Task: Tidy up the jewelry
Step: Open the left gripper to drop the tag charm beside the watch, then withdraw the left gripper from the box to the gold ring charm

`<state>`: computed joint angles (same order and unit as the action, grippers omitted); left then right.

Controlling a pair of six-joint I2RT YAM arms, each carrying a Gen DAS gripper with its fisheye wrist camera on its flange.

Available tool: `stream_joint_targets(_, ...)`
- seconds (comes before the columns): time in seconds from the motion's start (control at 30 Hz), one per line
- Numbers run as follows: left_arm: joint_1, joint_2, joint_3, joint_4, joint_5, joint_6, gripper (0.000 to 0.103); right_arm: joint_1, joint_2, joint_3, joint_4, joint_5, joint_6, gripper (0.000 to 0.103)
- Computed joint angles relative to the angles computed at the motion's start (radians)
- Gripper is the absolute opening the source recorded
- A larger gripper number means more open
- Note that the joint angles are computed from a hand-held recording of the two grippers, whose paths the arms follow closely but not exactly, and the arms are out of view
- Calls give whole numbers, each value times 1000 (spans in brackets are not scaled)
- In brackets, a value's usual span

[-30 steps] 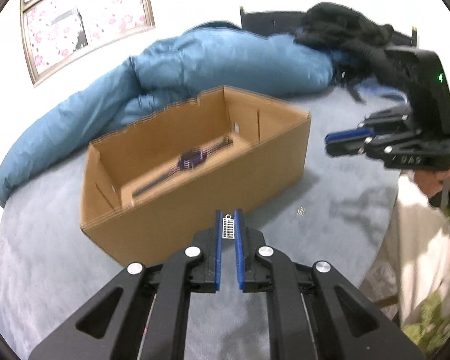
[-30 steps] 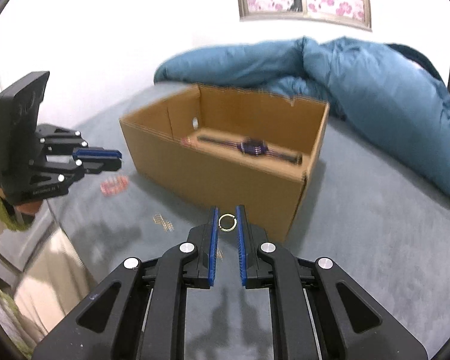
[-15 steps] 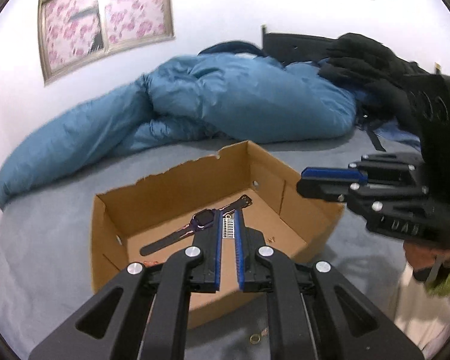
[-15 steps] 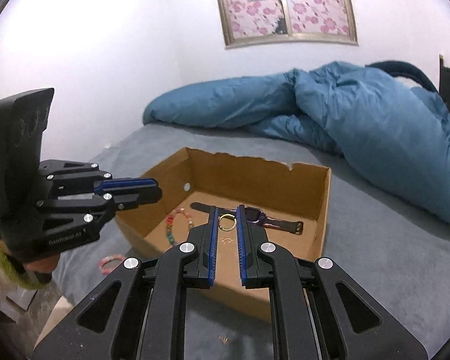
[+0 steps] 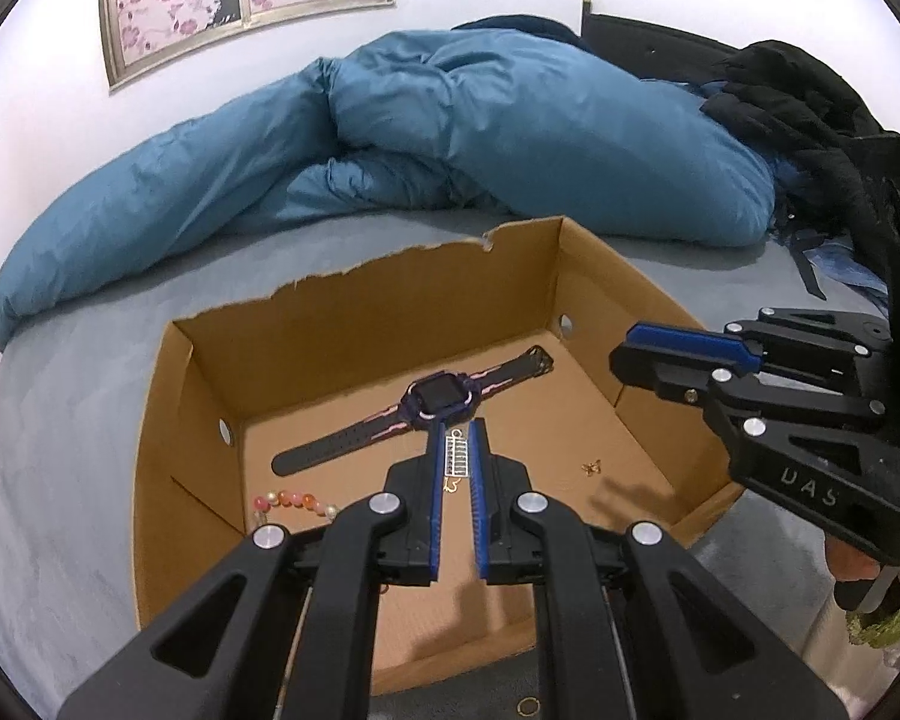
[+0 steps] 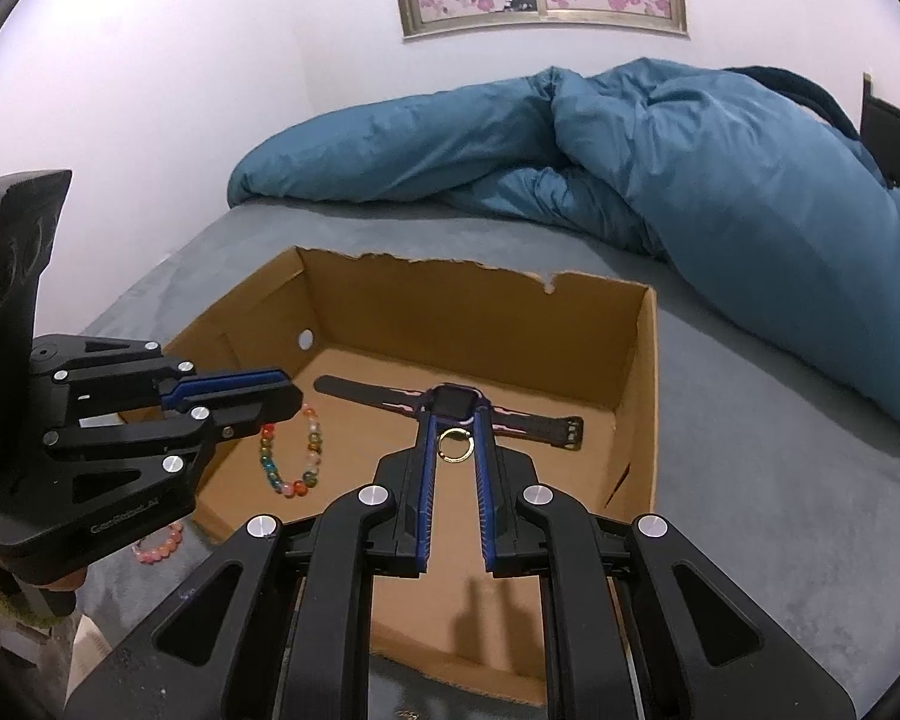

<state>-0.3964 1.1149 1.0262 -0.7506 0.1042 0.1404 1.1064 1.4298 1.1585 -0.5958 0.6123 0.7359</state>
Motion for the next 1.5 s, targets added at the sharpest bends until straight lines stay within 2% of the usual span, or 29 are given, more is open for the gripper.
stream_joint_targets(0.07,6,1,-3,0,1,-5,20,4,2,0,-6,8,5,16)
stream_joint_targets(0.13,7,0,-5,1,-2,-4,25,8,3,1,-11,17,9,24)
stream_joint_targets(0.2,7,-4,-7,0,-8,-1,30,16,2,0,-13,30,13,25)
stream_joint_targets(0.47,14,-33,-16,-10,-13,7,34,36,0,6,-14,62,3,32)
stream_joint_targets(0.6,13,-49,-17,-12,-25,18,39,44,-8,7,-16,74,5,35)
stream_joint_targets(0.87,27,-70,-25,-10,-23,31,41,52,-19,4,-7,91,-9,45)
stream_joint_targets(1.5,53,-171,-26,-51,4,38,42,106,-51,2,-3,133,-4,46)
